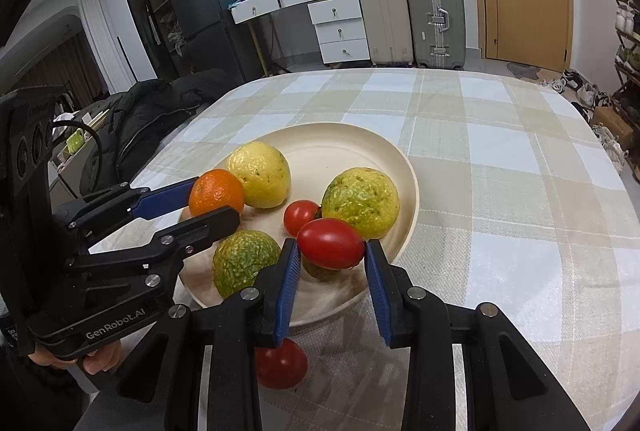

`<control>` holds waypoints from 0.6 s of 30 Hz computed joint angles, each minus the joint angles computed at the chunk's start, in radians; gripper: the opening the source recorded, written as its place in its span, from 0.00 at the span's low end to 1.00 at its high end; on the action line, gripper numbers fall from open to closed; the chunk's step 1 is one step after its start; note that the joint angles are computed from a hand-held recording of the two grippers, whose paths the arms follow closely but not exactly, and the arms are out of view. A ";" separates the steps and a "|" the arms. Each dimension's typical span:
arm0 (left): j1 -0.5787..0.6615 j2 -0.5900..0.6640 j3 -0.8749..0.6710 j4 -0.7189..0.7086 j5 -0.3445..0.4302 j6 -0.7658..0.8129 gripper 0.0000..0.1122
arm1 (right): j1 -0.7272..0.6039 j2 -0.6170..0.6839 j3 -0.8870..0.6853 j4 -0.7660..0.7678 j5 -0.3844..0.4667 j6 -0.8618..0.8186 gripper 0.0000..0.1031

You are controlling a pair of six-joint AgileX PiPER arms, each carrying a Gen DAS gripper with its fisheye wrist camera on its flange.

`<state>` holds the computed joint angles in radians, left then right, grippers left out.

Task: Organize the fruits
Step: 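Lower the orange into the plate and open the left gripper while the right releases the tomato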

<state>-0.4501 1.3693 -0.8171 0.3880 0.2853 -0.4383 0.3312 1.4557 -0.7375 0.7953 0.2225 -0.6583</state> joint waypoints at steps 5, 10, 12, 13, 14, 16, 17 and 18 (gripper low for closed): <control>-0.014 0.033 -0.024 0.084 0.005 -0.075 0.34 | 0.018 0.010 -0.005 -0.047 -0.010 0.046 0.33; -0.036 0.055 -0.034 0.225 0.016 -0.200 0.34 | 0.013 0.019 -0.011 -0.017 -0.005 0.020 0.33; -0.038 0.062 -0.034 0.266 0.015 -0.240 0.34 | 0.013 0.019 -0.012 -0.019 -0.003 0.019 0.33; -0.034 0.063 -0.032 0.262 0.010 -0.240 0.34 | 0.012 0.017 -0.011 -0.015 -0.001 0.015 0.33; -0.028 0.065 -0.033 0.255 0.005 -0.236 0.34 | 0.013 0.016 -0.010 -0.015 0.000 0.016 0.33; -0.023 0.066 -0.030 0.267 0.001 -0.245 0.35 | 0.012 0.014 -0.010 -0.015 0.003 0.013 0.33; -0.023 0.067 -0.028 0.285 0.001 -0.256 0.35 | 0.012 0.015 -0.010 -0.012 0.005 0.007 0.33; -0.025 0.068 -0.027 0.298 0.001 -0.267 0.35 | 0.012 0.013 -0.009 -0.012 0.006 0.005 0.33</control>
